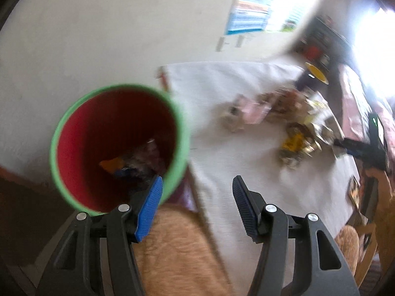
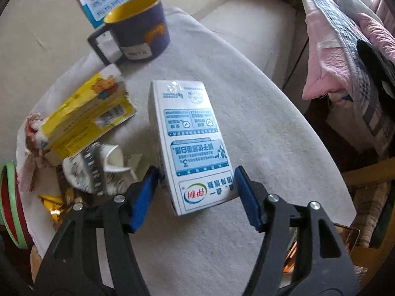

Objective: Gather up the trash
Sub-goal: 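Move the left gripper to the pink carton while the right approaches the white milk carton, then grasp the pink carton with the left gripper while the right grasps the milk carton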

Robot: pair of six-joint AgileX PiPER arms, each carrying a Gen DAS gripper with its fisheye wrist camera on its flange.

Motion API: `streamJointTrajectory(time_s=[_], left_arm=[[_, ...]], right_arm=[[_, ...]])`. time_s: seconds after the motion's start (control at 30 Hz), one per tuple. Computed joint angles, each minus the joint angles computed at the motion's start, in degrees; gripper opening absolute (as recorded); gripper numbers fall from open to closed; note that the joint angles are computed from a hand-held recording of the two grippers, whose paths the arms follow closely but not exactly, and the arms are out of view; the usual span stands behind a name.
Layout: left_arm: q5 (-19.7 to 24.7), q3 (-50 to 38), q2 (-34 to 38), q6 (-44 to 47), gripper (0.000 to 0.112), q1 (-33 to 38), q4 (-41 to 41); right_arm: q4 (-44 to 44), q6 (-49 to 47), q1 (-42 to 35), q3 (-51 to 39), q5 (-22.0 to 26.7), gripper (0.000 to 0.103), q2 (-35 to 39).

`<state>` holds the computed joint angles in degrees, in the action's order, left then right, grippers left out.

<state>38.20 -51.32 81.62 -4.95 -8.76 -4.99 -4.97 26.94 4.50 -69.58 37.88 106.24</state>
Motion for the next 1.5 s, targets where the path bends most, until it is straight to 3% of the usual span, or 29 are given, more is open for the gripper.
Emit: streamJointTrajectory(time_s=[0.13,0.27,0.43,0.57,0.63,0.83,0.97,1.13,1.33,1.5], left_arm=[[-0.6,-2.2,2.5,0.2,0.057,-6.0,0.2],[-3.2,-7.2,8.5,1.3,0.057,-8.4,1.3],[-2.5,-17.8,18.6,-3.2,0.057,-7.8,3.6],[0.5,-27.5,27.2,-1.6,0.057,-7.9,2.4],[4.8,-33.1,31.9,-2.6,0.057,-8.0,2.6],[8.9,-41.8,39.2,-5.2,0.057,-7.4,1.2],[13.3,-46.3,43.2,-4.9,0.066,-6.8,-1.4],[9.0,-41.1,40.4,-5.2,0.065,-8.2,0.5],[9.0,-37.5,39.0,-1.6,0.068,-8.0,-1.2],[8.4,-35.8,37.5,-1.3,0.057,-7.4,-2.5]], right_arm=[[9.1,-4.9,0.1,10.4,-6.1,0.058,-8.8],[13.0,-5.8,5.5,22.4,-8.4,0.057,-19.4],[7.3,6.4,17.2,33.0,-8.8,0.057,-29.4],[2.9,16.1,25.2,36.1,-8.9,0.057,-30.9],[3.3,16.5,26.7,36.2,-8.8,0.056,-30.5],[6.1,15.1,24.8,37.8,-10.8,0.060,-35.2],[4.8,17.5,24.8,38.6,-10.5,0.060,-36.4],[3.8,19.8,24.6,38.9,-10.0,0.060,-37.2],[5.1,18.2,23.8,38.6,-10.2,0.060,-36.2],[3.9,19.3,23.2,38.3,-9.2,0.060,-36.4]])
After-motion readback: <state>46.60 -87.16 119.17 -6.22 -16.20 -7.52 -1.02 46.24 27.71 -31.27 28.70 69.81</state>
